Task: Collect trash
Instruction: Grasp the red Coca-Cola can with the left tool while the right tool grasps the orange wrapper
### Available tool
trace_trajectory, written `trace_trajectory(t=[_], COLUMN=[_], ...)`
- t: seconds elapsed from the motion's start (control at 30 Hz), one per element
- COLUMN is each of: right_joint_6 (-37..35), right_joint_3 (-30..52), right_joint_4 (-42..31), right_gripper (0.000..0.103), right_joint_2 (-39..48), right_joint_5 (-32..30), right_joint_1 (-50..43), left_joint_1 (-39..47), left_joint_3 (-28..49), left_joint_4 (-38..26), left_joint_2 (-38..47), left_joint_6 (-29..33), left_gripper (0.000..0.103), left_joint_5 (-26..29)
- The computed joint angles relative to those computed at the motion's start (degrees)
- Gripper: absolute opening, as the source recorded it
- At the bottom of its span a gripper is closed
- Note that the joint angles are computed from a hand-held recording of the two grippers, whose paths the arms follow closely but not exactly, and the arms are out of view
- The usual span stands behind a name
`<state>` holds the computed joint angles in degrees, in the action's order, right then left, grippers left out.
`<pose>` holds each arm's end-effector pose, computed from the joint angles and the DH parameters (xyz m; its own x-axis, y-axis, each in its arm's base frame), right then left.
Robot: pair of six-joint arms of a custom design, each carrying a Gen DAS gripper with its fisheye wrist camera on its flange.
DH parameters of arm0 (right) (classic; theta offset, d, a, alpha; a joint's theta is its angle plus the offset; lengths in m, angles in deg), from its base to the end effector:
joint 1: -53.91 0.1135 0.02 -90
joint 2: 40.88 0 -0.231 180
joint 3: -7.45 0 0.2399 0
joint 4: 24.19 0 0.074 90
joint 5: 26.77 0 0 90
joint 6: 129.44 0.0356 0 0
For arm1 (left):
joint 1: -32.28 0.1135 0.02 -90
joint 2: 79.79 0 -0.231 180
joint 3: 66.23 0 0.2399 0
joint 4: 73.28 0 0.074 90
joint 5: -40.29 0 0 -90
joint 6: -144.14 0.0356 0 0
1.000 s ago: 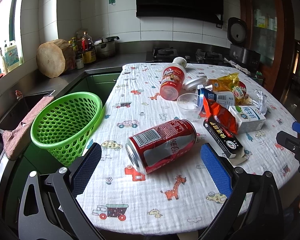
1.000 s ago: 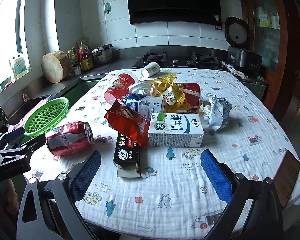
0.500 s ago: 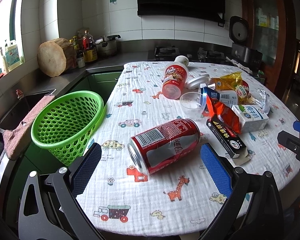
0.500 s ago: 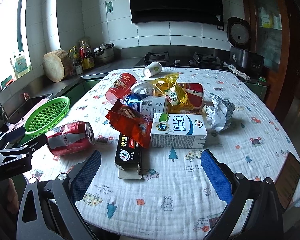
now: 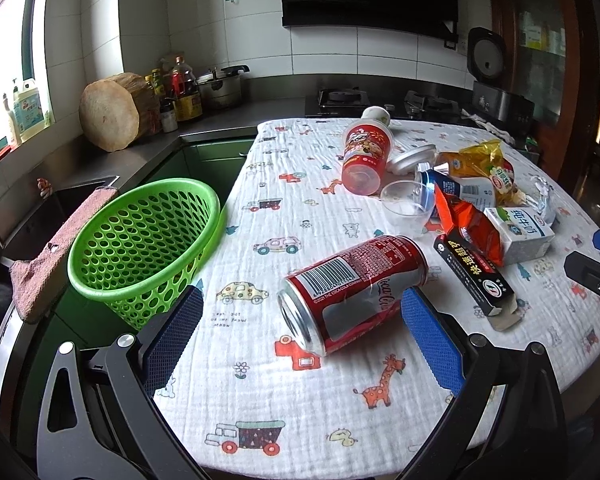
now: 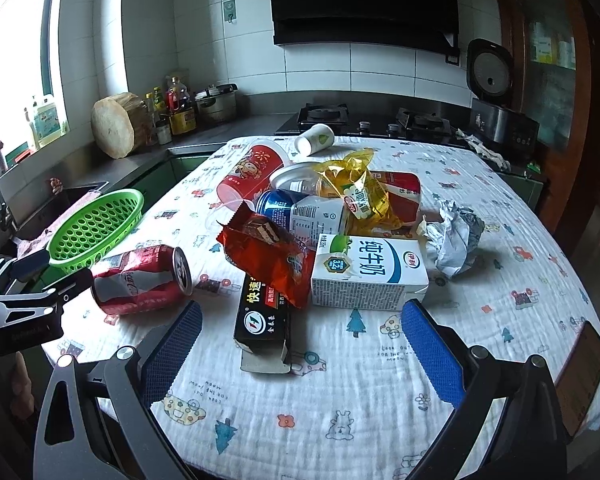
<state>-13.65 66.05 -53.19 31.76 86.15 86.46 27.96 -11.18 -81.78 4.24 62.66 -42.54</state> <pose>0.2282 0.1292 0.2029 -0.6292 0.0738 -0.7737 0.0201 0.9967 0.0787 0.2914 -0.0265 0.1605 -0.5744 0.1908 -0.7961 0.2615 0.9643 0.0425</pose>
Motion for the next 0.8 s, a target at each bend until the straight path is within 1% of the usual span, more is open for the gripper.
trace_trajectory(t=[0.1,0.23,0.33,0.47,0.67,0.7,0.8], right_joint_6=[-1.13,-3.13,-5.0,-7.29,-11.95,-13.26,-16.47], right_joint_3=[0.77,2.51,4.07,6.41,12.24,13.76,18.02], right_joint_4=[0.81,1.49,1.98,2.77,3.24,2.9,1.45], right_gripper=[0.097,0.097,0.096,0.096,0.095,0.094,0.085], right_joint_2=[1.13,3.2,5.4,8.51,15.62,17.29,21.94], right_joint_5=[-1.91,-4.04,-6.12,-9.52,-14.68,-15.23,-16.49], right_joint_1=[-1.2,-2.33,-3.21,-4.73,-6.55,-6.71,-7.08], left_joint_1=[0.89,1.82,2.46,2.55,5.29,5.59,6.23], left_joint_3=[0.75,2.08,4.01,5.64,8.58,9.04,9.84], left_joint_4=[0.29,0.04,-1.45,-1.95,-4.16,-4.46,-4.79], left_joint_2=[1.08,2.19,3.55,5.38,7.98,8.36,9.17], left_joint_6=[0.97,3.69,6.59,10.93,14.15,14.56,16.14], left_gripper=[0.098,0.098,0.098,0.098,0.098,0.098,0.098], left_joint_5=[0.17,1.67,4.37,5.3,9.65,10.04,11.06])
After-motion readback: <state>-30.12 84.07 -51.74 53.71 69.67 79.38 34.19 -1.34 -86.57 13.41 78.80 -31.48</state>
